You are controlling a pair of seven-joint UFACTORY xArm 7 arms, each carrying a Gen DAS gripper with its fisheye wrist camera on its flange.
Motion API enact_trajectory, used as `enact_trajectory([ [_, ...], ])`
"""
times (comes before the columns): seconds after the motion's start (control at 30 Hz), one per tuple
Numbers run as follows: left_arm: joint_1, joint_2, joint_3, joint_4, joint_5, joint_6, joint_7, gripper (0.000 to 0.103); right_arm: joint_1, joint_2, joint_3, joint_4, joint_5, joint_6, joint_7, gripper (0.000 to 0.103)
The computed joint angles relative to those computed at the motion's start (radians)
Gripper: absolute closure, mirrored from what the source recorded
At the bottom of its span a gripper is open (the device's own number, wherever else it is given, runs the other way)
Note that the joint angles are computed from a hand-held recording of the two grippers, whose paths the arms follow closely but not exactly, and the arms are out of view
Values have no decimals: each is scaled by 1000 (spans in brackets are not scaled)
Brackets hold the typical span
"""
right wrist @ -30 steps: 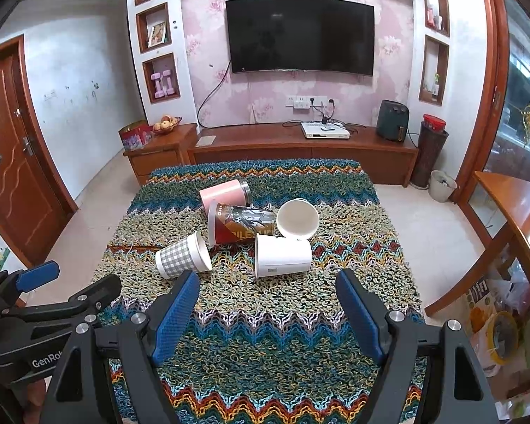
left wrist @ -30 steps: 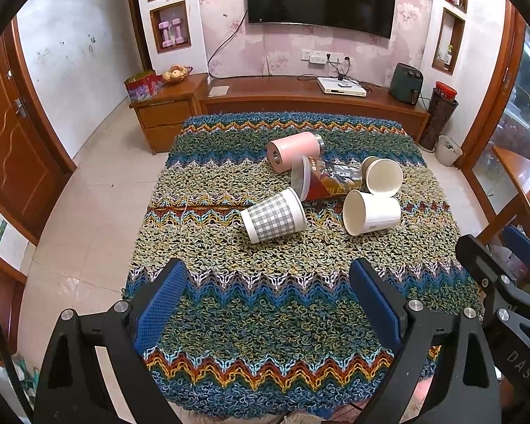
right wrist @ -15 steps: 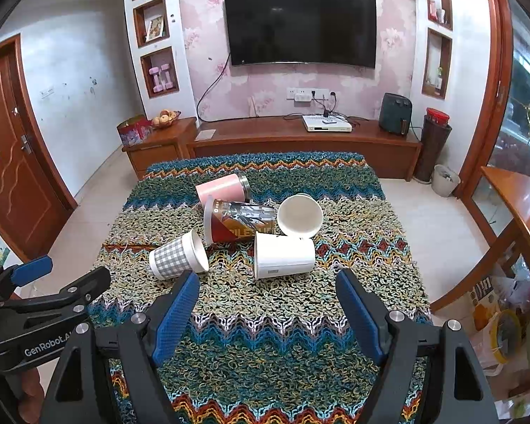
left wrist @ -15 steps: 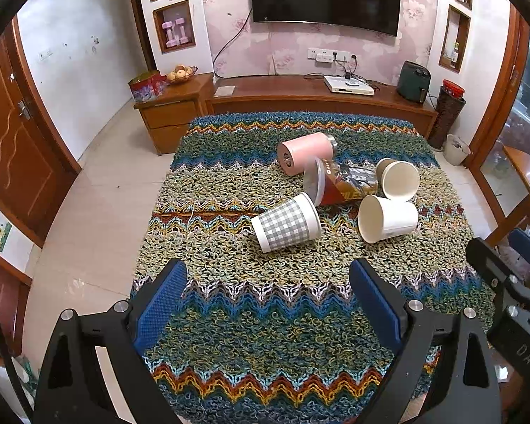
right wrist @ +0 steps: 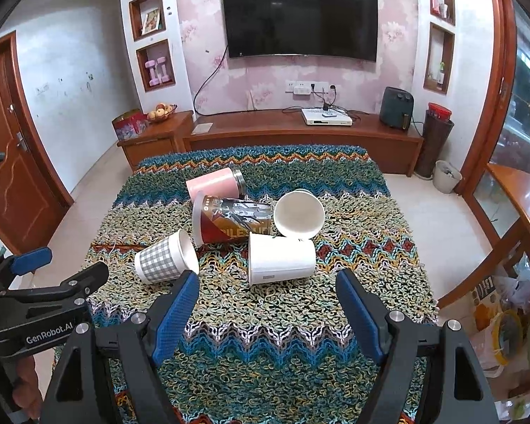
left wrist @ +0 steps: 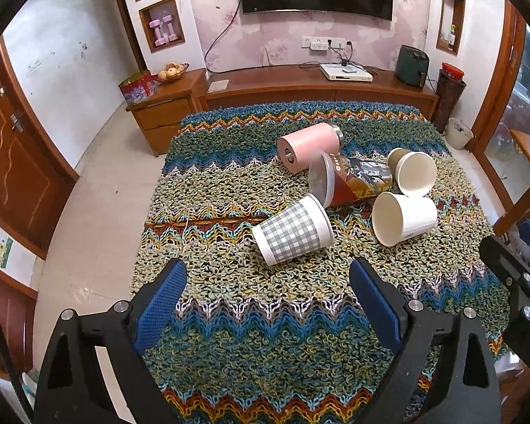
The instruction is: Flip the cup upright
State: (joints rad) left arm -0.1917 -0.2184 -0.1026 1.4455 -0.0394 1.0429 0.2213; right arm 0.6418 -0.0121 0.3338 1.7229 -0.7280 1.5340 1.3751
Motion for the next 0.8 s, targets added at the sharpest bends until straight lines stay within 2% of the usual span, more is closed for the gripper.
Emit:
enact_trajectory([
  [0.17, -7, 61, 5, 43, -17, 24, 54, 8, -18, -1, -16, -24, 33, -32, -5, 23],
  [0.5, -8, 218, 5, 176, -34, 140, 137, 8, -53, -2, -32, -67, 82, -90, -18, 23],
  [0.8, -21, 282, -6, 209, 15, 154, 229, 8, -71, 8, -44, -91, 117, -127, -33, 23],
])
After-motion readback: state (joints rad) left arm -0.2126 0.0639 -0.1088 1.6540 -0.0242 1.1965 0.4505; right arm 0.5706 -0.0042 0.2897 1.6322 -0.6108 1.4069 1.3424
